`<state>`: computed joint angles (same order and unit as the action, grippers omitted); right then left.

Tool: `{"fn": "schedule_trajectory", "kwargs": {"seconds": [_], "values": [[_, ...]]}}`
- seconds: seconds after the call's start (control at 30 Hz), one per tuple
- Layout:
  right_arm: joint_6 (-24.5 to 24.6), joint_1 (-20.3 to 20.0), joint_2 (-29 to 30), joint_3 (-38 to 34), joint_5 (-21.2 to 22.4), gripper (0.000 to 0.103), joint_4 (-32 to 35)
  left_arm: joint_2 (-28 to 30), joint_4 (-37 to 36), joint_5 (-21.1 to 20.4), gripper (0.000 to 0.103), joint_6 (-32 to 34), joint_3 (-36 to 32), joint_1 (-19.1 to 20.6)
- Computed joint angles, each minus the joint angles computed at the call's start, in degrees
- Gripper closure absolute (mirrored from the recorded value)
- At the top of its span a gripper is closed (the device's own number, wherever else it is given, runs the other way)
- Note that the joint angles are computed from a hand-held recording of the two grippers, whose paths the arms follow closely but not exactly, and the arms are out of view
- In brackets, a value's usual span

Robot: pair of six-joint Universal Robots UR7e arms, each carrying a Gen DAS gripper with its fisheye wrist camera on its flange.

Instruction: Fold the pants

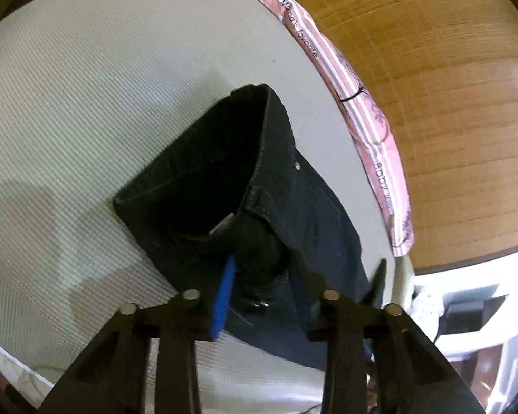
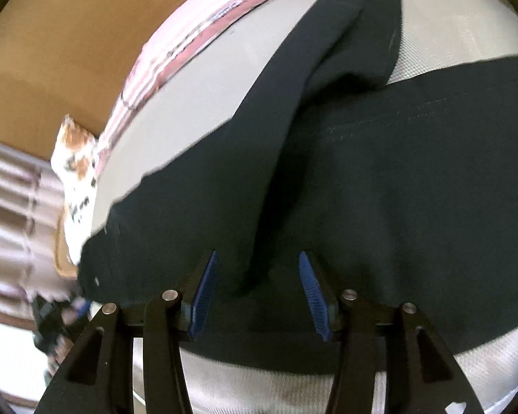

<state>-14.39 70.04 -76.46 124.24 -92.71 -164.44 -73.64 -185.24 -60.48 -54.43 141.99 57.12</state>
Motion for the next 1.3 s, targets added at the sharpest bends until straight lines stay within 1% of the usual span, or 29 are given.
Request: {"fn": "schedule_trajectory", "kwargs": {"seconds": [0.03, 0.13, 0.17, 0.27, 0.33, 0.37, 0.4, 0.5, 0.57, 0.6, 0.67, 0.7, 0.77, 0.8, 0.83, 0.93, 1.0, 1.03, 1.1, 1.17, 1.2, 1.23, 1.3], "values": [[0.8, 0.1, 0.6, -0.5, 0.2, 0.056, -1.1, 0.0, -0.4, 0.3, 0.079, 0.2, 0.1, -0.1], [2.2, 0.2, 1.8, -1.9, 1.9, 0.056, -3.5, -0.3, 1.7, 2.0, 0.083, 1.1, -0.2, -1.0], [2.5, 0.6, 2.7, -2.7, 1.6, 0.056, -4.7, -0.3, 2.3, 2.5, 0.083, 1.3, -0.4, -1.2], [2.6, 1.4, 5.2, -5.8, 0.3, 0.057, -5.6, 0.2, 3.1, 2.9, 0.084, 0.9, -0.8, -1.1], [3.2, 2.0, 6.7, -7.6, -0.9, 0.063, -5.2, 0.8, 3.5, 2.7, 0.084, 0.7, -1.5, -0.8], [3.5, 2.2, 7.4, -8.4, -1.2, 0.07, -4.9, 0.8, 3.5, 2.6, 0.084, 0.7, -1.5, -0.7], [3.6, 2.1, 7.5, -8.7, -1.3, 0.08, -4.5, 0.5, 3.5, 2.5, 0.084, 0.6, -1.2, -0.6], [3.9, 2.3, 7.9, -9.3, -1.5, 0.095, -4.4, -0.8, 4.5, 2.6, 0.085, 0.9, -0.5, -0.8], [2.7, 2.6, 7.1, -8.3, -2.0, 0.098, -5.9, -1.5, 7.4, 3.2, 0.086, 1.8, -1.3, -1.0], [1.7, 2.9, 6.4, -7.6, -2.5, 0.098, -7.0, -1.5, 8.5, 3.6, 0.086, 2.2, -1.9, -1.2], [0.2, 4.2, 4.6, -5.7, -5.5, 0.098, -9.9, -1.9, 10.7, 4.2, 0.087, 3.8, -2.9, -1.5], [-0.6, 4.1, 3.6, -4.8, -6.2, 0.098, -10.7, -2.2, 12.3, 4.9, 0.087, 4.9, -3.5, -1.9], [-3.3, 5.8, 2.0, -2.4, -10.5, 0.098, -14.5, -3.1, 14.9, 5.9, 0.087, 7.5, -4.5, -2.4], [-4.6, 6.3, 1.0, -0.9, -11.9, 0.098, -15.8, -3.5, 16.0, 6.1, 0.087, 8.5, -4.9, -2.5], [-5.1, 6.2, 0.2, 0.0, -12.3, 0.098, -15.9, -3.8, 17.1, 6.4, 0.087, 9.4, -5.3, -2.5], [-4.0, 5.0, -3.0, 3.7, -12.6, 0.098, -14.6, -4.6, 20.2, 6.6, 0.088, 13.7, -6.4, -2.2], [-3.5, 4.5, -3.4, 5.8, -14.2, 0.098, -15.0, -4.1, 22.6, 7.3, 0.087, 16.2, -7.1, -2.2], [-3.6, 4.0, -3.1, 6.9, -15.5, 0.098, -15.7, -3.9, 24.7, 7.6, 0.088, 16.3, -7.2, -1.8], [-1.6, 2.6, -3.1, 7.6, -15.4, 0.099, -14.9, -3.3, 27.8, 6.8, 0.088, 14.3, -7.4, -0.7], [0.6, 1.1, -3.3, 7.6, -14.9, 0.099, -13.3, -3.1, 27.1, 6.4, 0.087, 14.0, -6.4, -0.1], [0.9, 0.9, -3.4, 7.6, -14.8, 0.099, -12.9, -3.2, 26.3, 6.6, 0.087, 14.3, -5.8, -0.2], [0.9, 1.0, -3.7, 7.6, -15.0, 0.099, -12.6, -3.2, 25.5, 6.8, 0.087, 14.6, -5.5, -0.3], [-0.6, 2.0, -4.2, 8.0, -16.2, 0.099, -14.2, -2.7, 25.6, 7.3, 0.086, 14.8, -5.3, -0.6]]}}
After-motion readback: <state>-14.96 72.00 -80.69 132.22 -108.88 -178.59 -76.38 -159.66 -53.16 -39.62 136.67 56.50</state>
